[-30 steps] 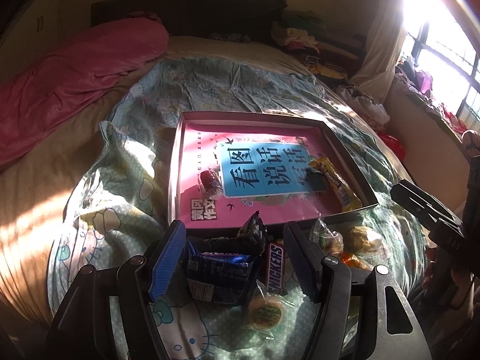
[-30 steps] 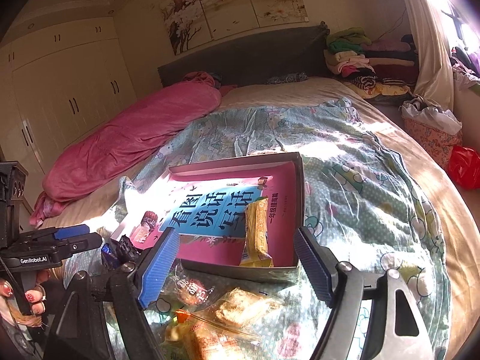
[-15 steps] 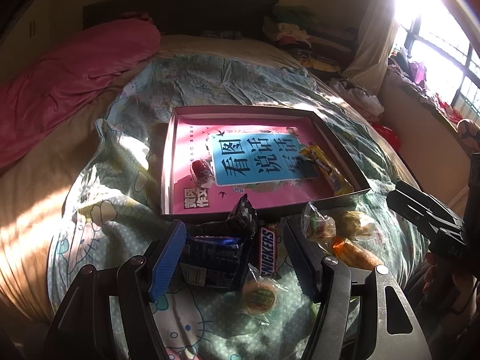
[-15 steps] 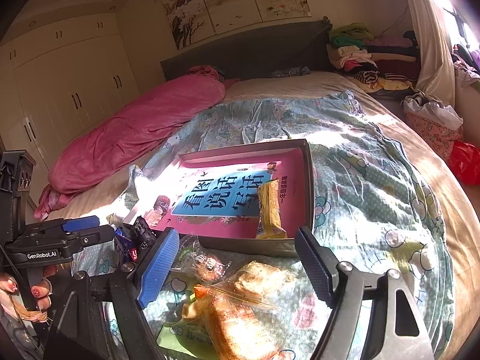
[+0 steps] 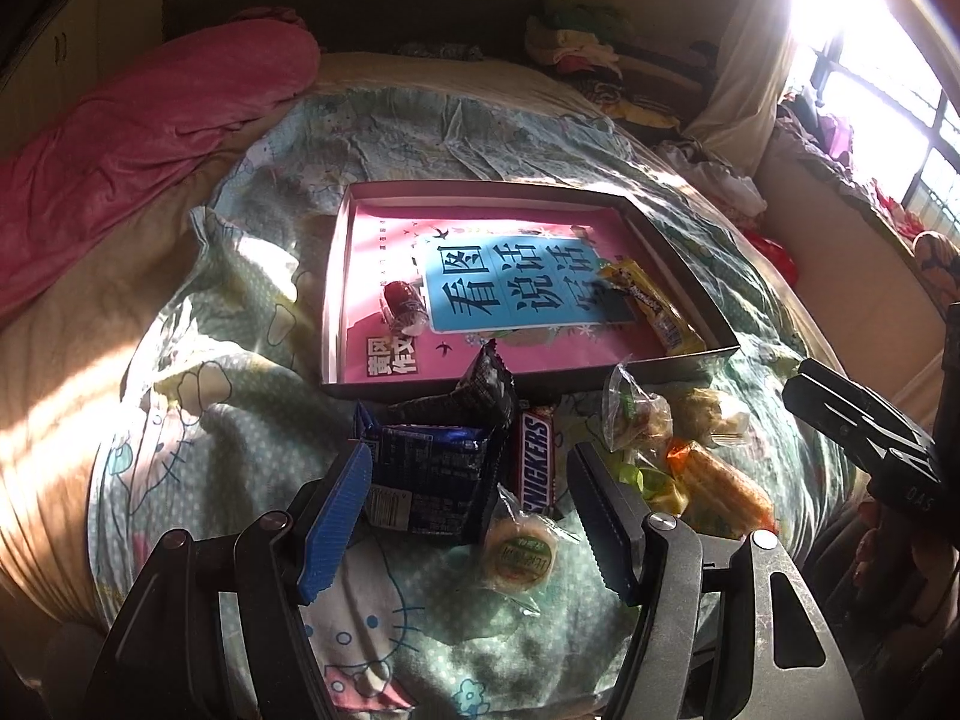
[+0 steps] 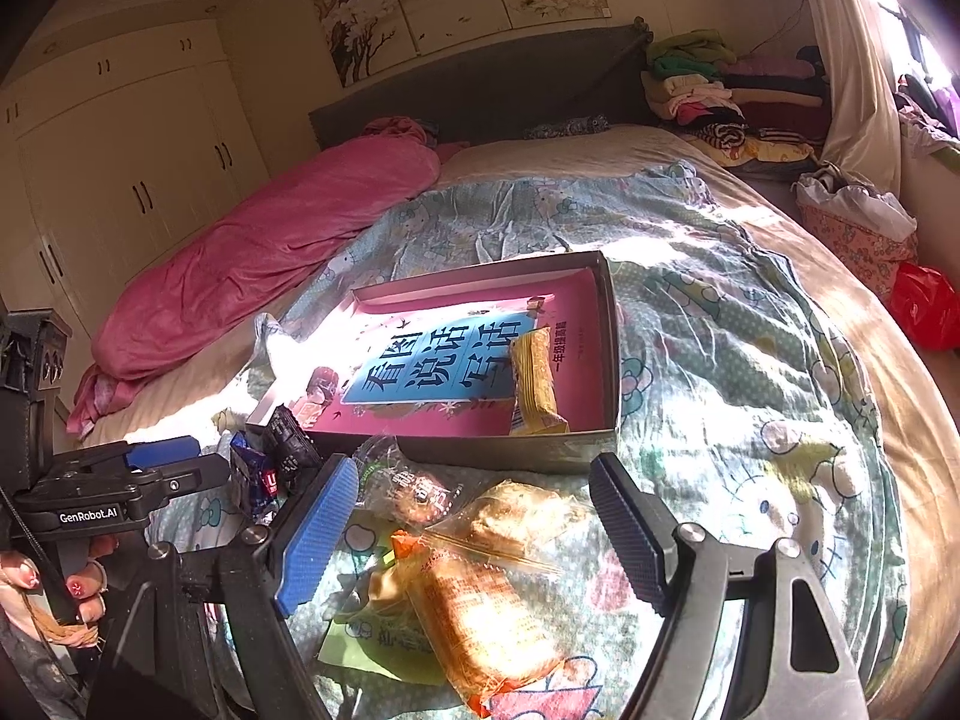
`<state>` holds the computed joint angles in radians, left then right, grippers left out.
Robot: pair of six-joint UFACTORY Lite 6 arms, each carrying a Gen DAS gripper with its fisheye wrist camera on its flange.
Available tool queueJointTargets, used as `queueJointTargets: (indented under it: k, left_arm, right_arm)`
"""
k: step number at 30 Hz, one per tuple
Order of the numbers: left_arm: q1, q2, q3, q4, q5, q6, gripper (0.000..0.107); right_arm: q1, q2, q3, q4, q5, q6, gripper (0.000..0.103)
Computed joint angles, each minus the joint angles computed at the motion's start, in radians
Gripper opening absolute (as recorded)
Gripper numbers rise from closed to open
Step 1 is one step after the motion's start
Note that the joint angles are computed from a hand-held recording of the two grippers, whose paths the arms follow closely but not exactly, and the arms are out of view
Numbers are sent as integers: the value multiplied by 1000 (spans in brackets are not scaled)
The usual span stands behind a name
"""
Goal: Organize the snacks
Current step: 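Withdraw both open tools from the tray back toward the remaining snacks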
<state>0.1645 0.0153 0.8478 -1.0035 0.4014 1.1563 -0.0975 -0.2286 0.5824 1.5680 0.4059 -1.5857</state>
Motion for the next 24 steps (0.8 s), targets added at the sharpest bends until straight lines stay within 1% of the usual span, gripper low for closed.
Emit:
queueJointTargets:
  k: [8, 17, 24]
  left_arm:
    - [12, -5, -29, 28, 13, -5, 69]
    - [7, -10, -42, 50, 18, -15, 69]
    - [-2, -5, -52, 86, 36, -41, 69]
  right_arm:
    - [-33, -6, -17, -82, 26, 97, 79]
    - [11, -29, -33, -182, -46, 195, 79]
    - [33, -16, -31, -264, -60, 267, 79]
